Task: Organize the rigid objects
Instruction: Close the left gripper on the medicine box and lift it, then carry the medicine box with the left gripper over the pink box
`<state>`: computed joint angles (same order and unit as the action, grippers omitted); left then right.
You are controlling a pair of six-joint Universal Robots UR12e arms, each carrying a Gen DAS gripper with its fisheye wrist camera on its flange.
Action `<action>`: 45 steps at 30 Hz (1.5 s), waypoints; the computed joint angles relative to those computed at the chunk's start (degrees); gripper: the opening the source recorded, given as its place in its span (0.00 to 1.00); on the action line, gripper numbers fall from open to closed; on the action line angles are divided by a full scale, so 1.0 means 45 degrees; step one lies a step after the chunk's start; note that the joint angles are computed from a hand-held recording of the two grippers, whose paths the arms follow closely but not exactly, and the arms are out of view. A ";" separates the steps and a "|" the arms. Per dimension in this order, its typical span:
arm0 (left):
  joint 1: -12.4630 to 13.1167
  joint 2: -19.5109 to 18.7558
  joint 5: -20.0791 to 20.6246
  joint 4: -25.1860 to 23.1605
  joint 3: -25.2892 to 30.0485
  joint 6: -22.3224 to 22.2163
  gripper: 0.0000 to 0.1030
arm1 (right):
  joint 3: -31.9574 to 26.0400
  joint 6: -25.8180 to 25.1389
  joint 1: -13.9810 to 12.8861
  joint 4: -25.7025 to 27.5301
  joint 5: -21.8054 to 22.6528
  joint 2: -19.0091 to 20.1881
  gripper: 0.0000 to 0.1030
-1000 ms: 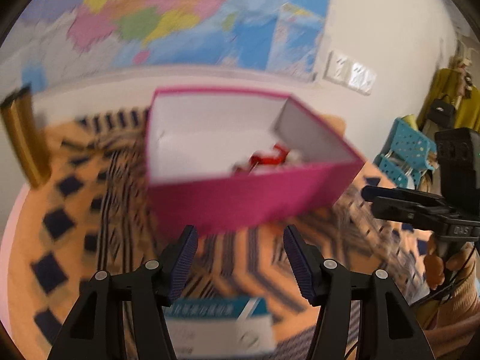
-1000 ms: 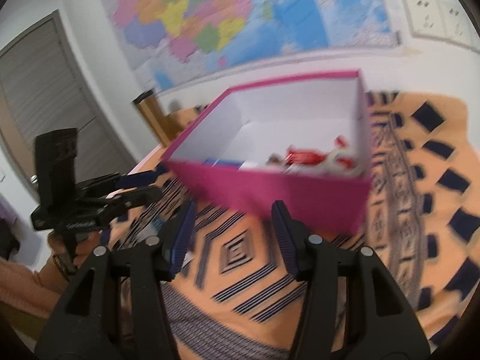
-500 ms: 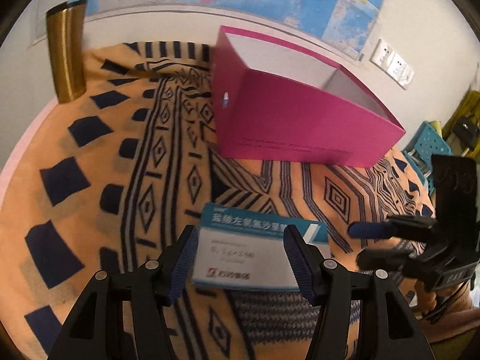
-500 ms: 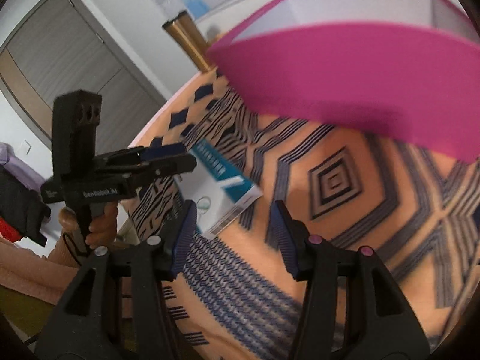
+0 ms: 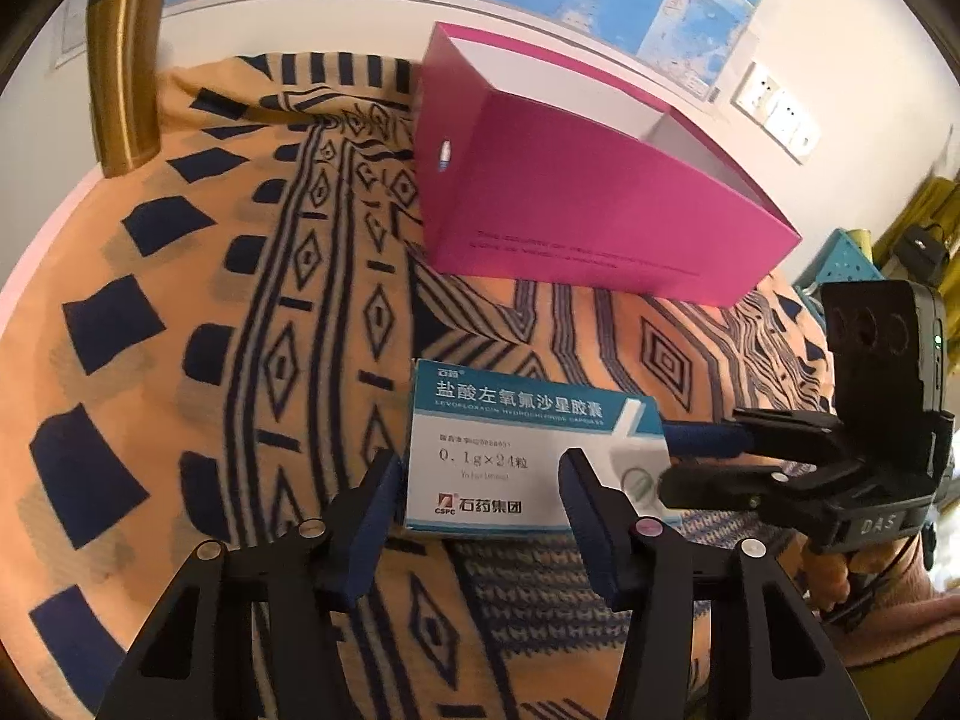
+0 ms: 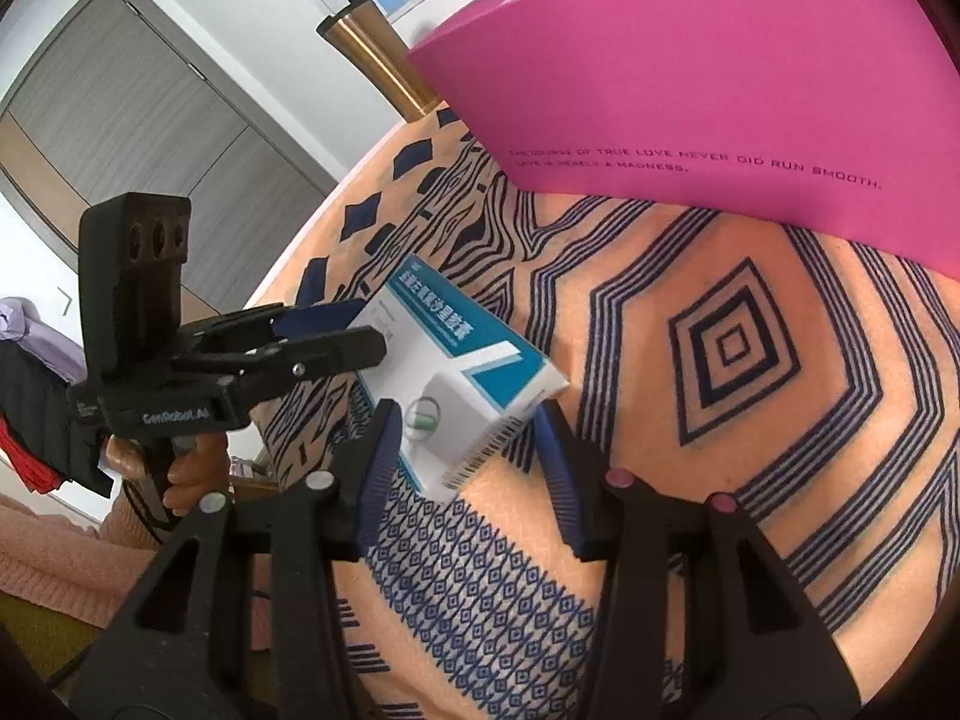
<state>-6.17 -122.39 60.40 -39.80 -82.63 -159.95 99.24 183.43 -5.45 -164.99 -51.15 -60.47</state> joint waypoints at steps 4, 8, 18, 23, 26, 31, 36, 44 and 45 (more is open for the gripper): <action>-0.0058 0.0019 -0.0462 -0.0313 0.0015 0.0254 0.53 | 0.0151 0.0112 -0.0079 -0.0219 -0.0341 -0.0118 0.47; -0.0248 0.0006 -0.0443 -0.0201 -0.0021 0.0545 0.45 | 0.0317 0.0391 -0.0227 -0.0511 -0.0759 -0.0238 0.47; -0.0446 -0.0129 -0.0466 -0.0417 0.0226 0.0583 0.40 | 0.0391 0.0921 -0.0415 -0.0863 -0.1447 -0.0276 0.48; -0.0538 -0.0105 -0.0372 -0.0359 0.0261 0.0561 0.40 | 0.0420 0.1095 -0.0429 -0.1045 -0.1659 -0.0281 0.48; -0.0577 -0.0065 -0.0344 -0.0170 0.0230 0.0599 0.40 | 0.0455 0.1152 -0.0410 -0.1187 -0.1843 -0.0317 0.48; -0.0601 -0.0007 -0.0416 0.0126 0.0224 0.0602 0.40 | 0.0557 0.1086 -0.0441 -0.1413 -0.1974 -0.0461 0.48; -0.0608 0.0053 -0.0489 0.0460 0.0187 0.0576 0.40 | 0.0628 0.0943 -0.0476 -0.1592 -0.2071 -0.0611 0.48; -0.0576 0.0126 -0.0636 0.1024 0.0150 0.0570 0.40 | 0.0563 0.0838 -0.0437 -0.1817 -0.2215 -0.0713 0.48; -0.0569 0.0126 -0.0661 0.1079 0.0164 0.0558 0.40 | 0.0564 0.0799 -0.0437 -0.1859 -0.2226 -0.0744 0.48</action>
<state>-8.73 -121.82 57.43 -34.94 -81.89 -157.44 101.78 187.02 -7.42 -173.36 -61.17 -63.82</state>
